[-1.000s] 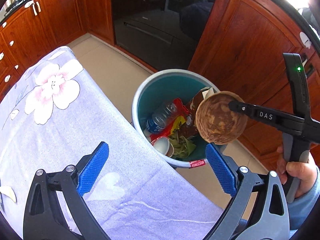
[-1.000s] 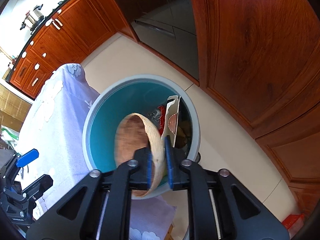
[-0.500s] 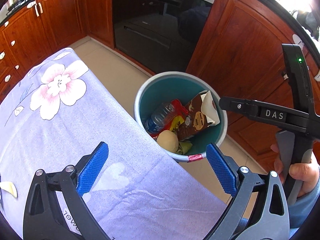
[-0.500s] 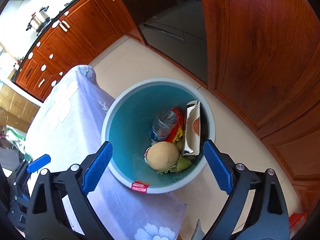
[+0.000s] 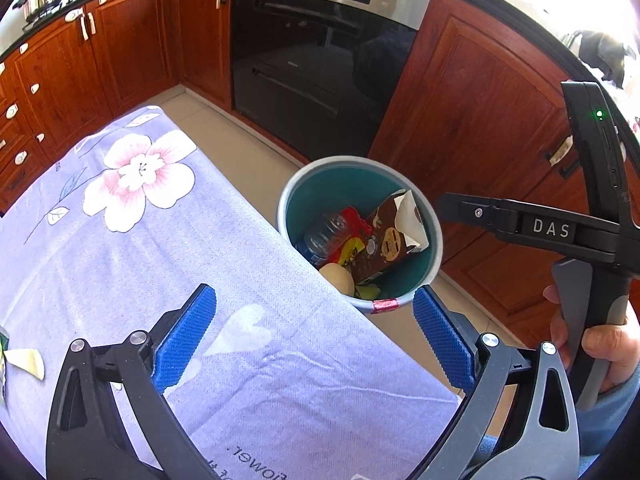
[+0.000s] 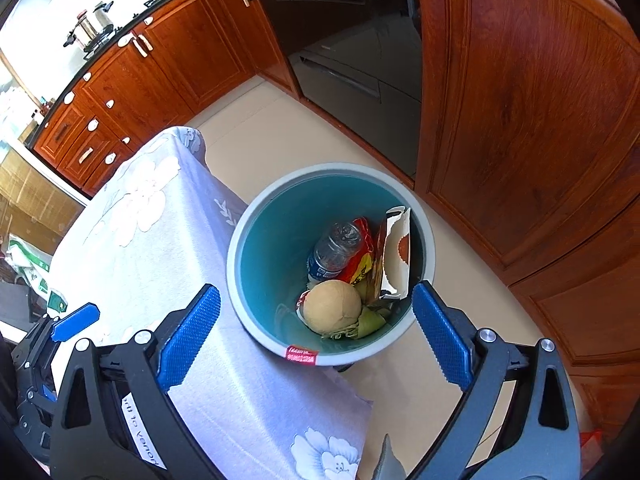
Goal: Collect trash
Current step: 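Move both open tools back over the table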
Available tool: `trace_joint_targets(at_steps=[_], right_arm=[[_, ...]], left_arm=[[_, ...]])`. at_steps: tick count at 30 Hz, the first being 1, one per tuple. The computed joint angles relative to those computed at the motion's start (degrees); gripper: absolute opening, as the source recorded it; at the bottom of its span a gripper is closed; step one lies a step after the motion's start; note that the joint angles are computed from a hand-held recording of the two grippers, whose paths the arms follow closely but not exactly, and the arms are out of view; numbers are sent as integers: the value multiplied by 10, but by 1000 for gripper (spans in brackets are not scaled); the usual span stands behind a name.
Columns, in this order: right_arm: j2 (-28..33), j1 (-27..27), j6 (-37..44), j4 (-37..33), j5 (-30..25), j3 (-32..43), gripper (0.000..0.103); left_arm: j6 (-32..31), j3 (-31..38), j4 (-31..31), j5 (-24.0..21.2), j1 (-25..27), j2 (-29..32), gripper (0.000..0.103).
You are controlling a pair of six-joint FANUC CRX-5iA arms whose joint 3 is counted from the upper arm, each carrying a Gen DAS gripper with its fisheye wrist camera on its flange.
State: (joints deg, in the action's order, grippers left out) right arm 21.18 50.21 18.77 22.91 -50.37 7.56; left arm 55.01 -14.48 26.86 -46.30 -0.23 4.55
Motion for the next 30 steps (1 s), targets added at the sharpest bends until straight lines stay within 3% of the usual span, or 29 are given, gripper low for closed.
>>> trace_joint_targets(at_steps=[10, 19, 25, 30], right_arm=[[2, 31, 5, 15, -22, 26, 95], [57, 66, 70, 1, -48, 125, 96], [141, 92, 151, -38, -87, 261, 96], [262, 111, 253, -100, -152, 469, 96]], left_arm=[[-25, -50, 28, 3, 37, -61, 99], [-50, -114, 43, 5, 129, -130, 99], [-75, -146, 23, 6, 220, -163, 99], [-104, -167, 28, -3, 312, -172, 99]])
